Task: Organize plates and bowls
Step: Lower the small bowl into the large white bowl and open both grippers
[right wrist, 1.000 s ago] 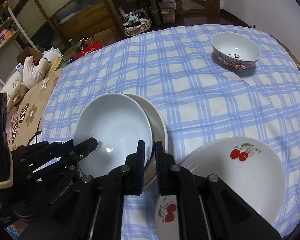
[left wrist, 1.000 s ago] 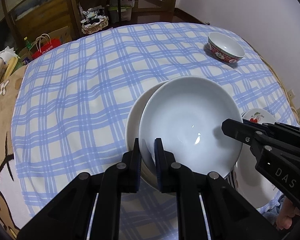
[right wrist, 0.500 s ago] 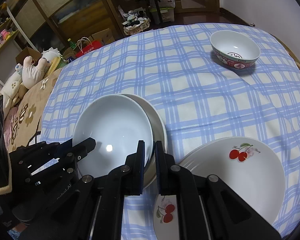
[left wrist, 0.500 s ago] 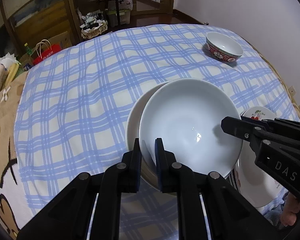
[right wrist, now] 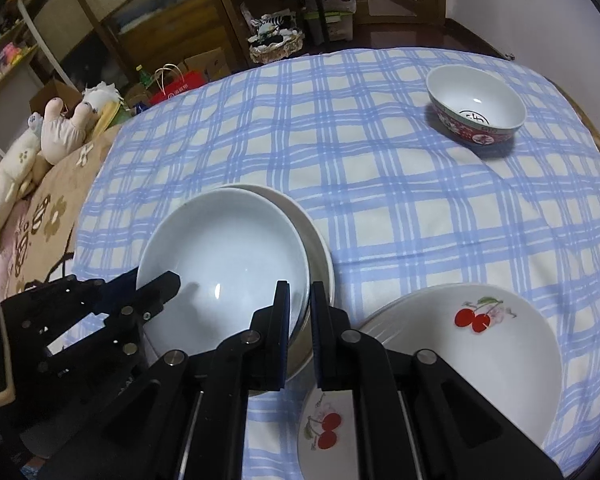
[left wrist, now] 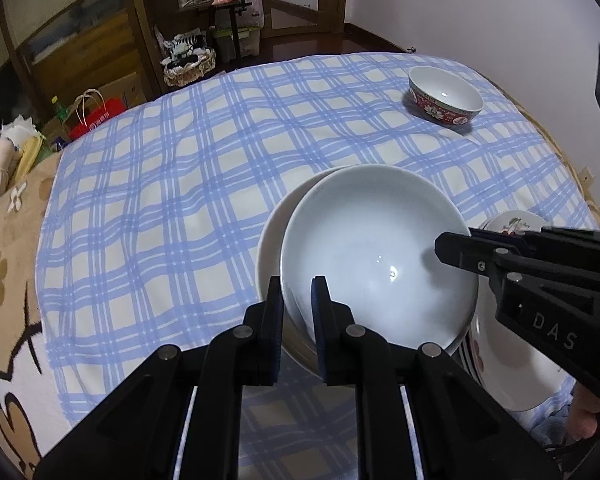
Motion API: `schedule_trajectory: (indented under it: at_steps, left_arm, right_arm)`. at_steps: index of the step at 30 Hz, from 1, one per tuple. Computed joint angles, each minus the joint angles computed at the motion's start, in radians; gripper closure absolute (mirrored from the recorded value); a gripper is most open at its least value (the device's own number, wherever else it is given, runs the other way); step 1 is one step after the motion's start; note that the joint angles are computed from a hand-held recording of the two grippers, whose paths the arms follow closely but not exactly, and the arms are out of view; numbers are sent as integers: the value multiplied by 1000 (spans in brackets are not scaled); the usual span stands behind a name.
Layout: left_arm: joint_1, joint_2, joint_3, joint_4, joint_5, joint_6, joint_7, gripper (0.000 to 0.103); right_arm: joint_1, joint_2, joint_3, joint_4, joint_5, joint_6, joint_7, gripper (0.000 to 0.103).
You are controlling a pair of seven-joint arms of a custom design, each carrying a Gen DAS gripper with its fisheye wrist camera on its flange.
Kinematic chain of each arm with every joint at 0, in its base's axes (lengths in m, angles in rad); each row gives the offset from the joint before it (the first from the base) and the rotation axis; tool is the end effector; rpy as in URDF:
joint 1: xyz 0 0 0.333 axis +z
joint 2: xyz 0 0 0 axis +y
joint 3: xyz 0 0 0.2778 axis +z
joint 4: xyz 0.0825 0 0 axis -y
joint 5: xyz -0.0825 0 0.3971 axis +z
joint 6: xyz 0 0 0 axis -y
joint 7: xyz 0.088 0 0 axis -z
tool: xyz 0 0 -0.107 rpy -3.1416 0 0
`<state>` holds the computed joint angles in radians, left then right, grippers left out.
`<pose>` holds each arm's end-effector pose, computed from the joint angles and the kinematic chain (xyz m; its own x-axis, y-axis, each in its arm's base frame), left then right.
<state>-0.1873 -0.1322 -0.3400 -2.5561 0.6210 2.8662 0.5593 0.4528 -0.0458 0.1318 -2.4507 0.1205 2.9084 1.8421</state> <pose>0.4049 -0.2702 0.3035 -0.0918 -0.9956 0.0166 -0.8633 0.0713 -0.4997 0.4427 0.2841 0.3239 0.2449 -0.9487 -0.2001 -0.8873 -0.1361 -0.4406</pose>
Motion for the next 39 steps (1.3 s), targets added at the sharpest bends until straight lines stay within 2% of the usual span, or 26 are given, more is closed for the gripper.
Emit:
schedule_trajectory:
  at_steps: [3, 7, 14, 17, 20, 23, 28, 34, 38, 39]
  left_arm:
    - [-4, -5, 9, -12, -41, 19, 24, 88]
    - [12, -9, -4, -20, -20, 39, 0, 88]
    - [32, -25, -9, -57, -77, 114, 12, 88]
    - [45, -33, -26, -64, -97, 113, 27, 88]
    - [73, -34, -53, -62, -63, 118, -6, 88]
    - [83, -35, -59, -67, -62, 134, -17, 88]
    - [67, -26, -43, -64, -128, 136, 28, 88]
    - [71, -18, -57, -37, -91, 85, 27, 88]
    - [96, -22, -83, -17, 73, 53, -103, 83]
    - [100, -27, -90, -11, 124, 34, -142, 77]
  right_arm:
    - [5, -4, -1, -6, 27, 8, -18, 93]
    - [4, -5, -2, -9, 26, 12, -13, 93]
    - [12, -15, -4, -18, 44, 14, -22, 93]
    - [11, -20, -5, -21, 36, 13, -17, 93]
    - [10, -25, -4, -29, 17, 26, 3, 93]
    - [14, -29, -10, -33, 28, 28, -1, 93]
    - [28, -40, -22, -44, 90, 35, -41, 93]
    - [24, -46, -16, -50, 58, 39, -9, 93]
    - [2, -62, -5, -64, -33, 52, 75, 92]
    - [-5, -68, -4, -69, -59, 56, 102, 92]
